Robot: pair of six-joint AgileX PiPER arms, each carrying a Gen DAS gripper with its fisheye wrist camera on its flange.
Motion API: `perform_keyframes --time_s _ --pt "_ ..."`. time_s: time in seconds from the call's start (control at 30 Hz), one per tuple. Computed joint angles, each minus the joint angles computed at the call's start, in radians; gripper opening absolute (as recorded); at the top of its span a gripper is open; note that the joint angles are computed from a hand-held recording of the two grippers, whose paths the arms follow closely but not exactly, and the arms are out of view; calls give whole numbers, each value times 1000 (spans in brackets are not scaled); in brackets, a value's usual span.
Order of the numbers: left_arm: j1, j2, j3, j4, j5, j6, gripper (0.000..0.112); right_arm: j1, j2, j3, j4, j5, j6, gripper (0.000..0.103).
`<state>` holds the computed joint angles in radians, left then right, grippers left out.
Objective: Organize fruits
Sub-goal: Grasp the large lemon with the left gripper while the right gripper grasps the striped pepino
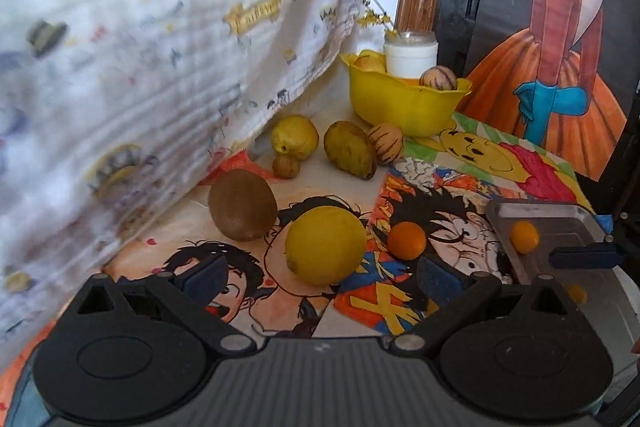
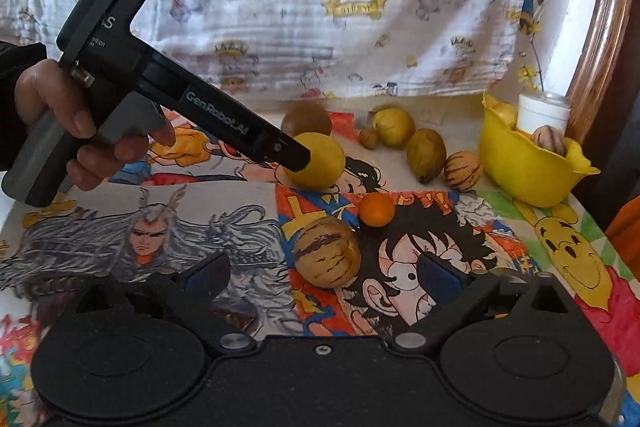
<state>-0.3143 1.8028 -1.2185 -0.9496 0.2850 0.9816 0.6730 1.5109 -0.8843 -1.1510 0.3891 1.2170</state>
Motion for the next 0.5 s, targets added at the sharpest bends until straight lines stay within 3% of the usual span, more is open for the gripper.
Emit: perform_keyframes --time_s 0.23,0.5 --pt "-4 86 -75 46 5 -60 102 -54 85 -52 53 -55 -78 90" --pt "-7 152 -145 82 30 -119 93 -82 126 -76 85 -86 -104 81"
